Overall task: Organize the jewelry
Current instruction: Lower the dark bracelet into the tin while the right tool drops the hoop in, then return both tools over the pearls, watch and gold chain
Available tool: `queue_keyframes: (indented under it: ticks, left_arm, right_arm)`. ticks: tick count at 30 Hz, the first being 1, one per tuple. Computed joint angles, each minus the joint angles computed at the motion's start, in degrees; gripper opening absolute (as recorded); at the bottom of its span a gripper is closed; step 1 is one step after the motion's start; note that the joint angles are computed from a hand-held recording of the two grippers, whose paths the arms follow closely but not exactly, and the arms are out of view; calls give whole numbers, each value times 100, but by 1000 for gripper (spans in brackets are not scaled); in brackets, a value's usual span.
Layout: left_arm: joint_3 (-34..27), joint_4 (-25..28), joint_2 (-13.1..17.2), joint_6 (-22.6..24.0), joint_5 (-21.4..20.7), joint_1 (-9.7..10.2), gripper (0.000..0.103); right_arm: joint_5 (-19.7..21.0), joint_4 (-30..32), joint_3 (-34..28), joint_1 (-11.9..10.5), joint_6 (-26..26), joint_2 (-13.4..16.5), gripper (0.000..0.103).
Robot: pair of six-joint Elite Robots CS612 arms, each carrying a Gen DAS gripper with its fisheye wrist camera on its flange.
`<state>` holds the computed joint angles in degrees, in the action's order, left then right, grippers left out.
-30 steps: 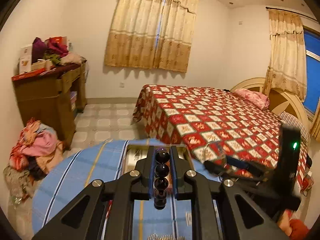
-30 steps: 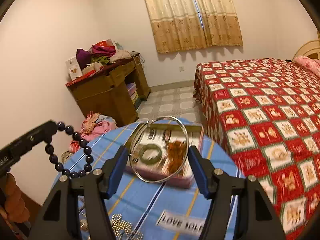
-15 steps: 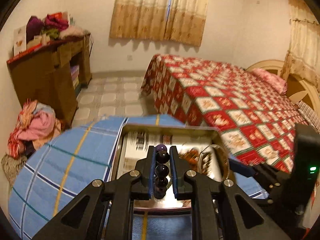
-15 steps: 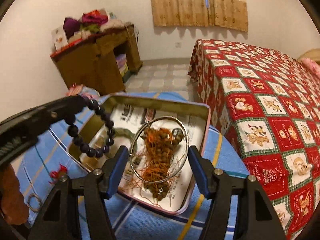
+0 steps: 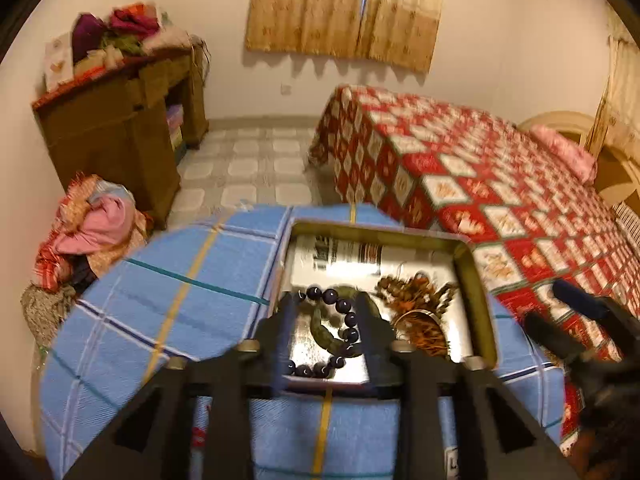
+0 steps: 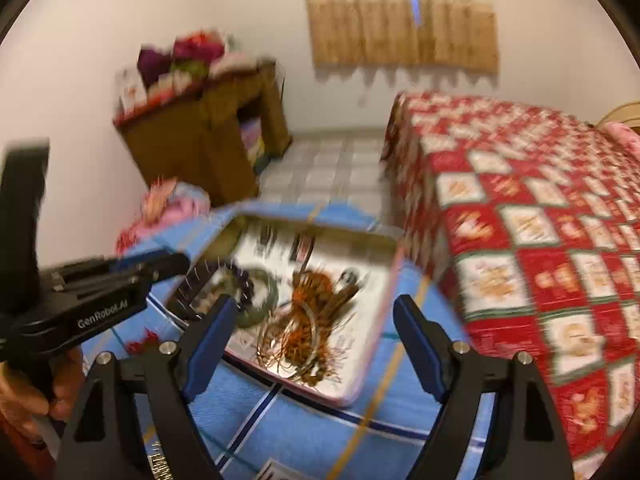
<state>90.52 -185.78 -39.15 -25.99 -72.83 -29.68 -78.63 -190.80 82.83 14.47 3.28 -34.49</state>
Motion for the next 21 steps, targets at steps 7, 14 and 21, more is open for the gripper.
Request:
queue_keyframes:
  ticks: [7, 14, 21]
  left_arm:
    - [1134, -1143, -483, -101, 1070, -354, 81]
    - [2066, -1134, -773, -667, 1655, -594, 81]
    - [2807, -918, -939, -1352, 2164, -686, 81]
  right_arm:
    - [-486, -1672, 1254, -19, 817, -484, 99]
    - [-199, -1516, 1633, 124, 1219, -454, 99]
    - [222, -1409, 1818, 283, 755, -455, 87]
